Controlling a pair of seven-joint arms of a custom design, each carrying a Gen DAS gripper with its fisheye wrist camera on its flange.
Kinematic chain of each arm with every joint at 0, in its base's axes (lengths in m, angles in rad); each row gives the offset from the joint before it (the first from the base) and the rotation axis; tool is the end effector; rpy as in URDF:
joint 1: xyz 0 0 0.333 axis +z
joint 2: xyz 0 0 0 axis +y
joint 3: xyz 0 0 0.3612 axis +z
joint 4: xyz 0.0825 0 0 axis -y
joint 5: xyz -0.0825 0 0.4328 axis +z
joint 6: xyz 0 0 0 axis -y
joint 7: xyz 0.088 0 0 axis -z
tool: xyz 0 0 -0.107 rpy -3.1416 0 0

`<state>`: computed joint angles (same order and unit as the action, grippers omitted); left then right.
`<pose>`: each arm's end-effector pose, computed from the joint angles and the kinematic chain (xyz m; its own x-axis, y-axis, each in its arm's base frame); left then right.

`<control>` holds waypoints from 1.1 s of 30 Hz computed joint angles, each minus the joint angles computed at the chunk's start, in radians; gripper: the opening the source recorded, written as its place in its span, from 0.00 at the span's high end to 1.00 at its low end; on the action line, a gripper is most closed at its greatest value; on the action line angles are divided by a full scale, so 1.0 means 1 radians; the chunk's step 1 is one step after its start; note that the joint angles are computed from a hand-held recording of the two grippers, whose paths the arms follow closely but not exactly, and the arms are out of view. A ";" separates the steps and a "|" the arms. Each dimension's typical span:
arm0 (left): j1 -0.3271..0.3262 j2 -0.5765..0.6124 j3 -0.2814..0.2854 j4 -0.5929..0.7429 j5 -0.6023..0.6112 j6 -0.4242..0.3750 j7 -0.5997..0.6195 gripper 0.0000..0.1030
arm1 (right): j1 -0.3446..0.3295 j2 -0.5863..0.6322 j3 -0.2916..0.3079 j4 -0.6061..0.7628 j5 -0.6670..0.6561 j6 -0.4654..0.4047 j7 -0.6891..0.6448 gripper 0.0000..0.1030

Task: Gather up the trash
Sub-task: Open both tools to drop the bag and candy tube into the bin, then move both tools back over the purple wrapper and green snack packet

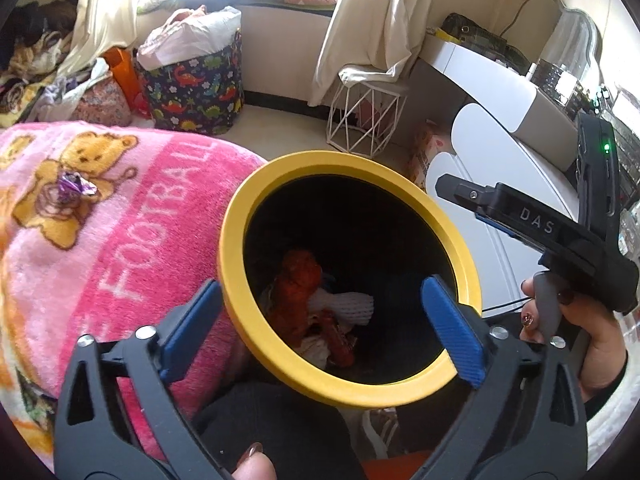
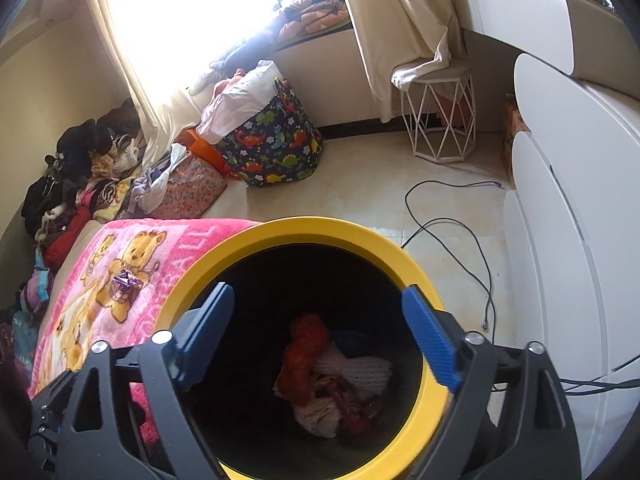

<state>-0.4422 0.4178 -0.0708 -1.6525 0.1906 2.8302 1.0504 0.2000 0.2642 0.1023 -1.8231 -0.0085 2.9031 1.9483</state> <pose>0.6778 -0.3827 0.4780 -0.2117 -0.9527 0.2179 -0.7528 0.0168 -0.6580 0.6980 0.2106 0.5098 0.0350 -0.9574 -0.2867 -0.7210 0.1744 -0.6707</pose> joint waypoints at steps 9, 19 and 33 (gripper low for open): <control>-0.022 -0.026 0.031 -0.017 0.071 0.000 -0.056 0.11 | 0.022 -0.029 -0.028 -0.022 -0.059 0.006 0.052 0.10; -0.039 -0.058 0.060 -0.039 0.183 0.002 -0.152 0.11 | 0.032 -0.052 -0.034 -0.042 -0.110 0.044 0.079 0.08; -0.017 -0.119 0.078 -0.093 0.357 0.002 -0.336 0.11 | 0.034 -0.056 0.000 -0.039 -0.103 0.095 0.017 0.08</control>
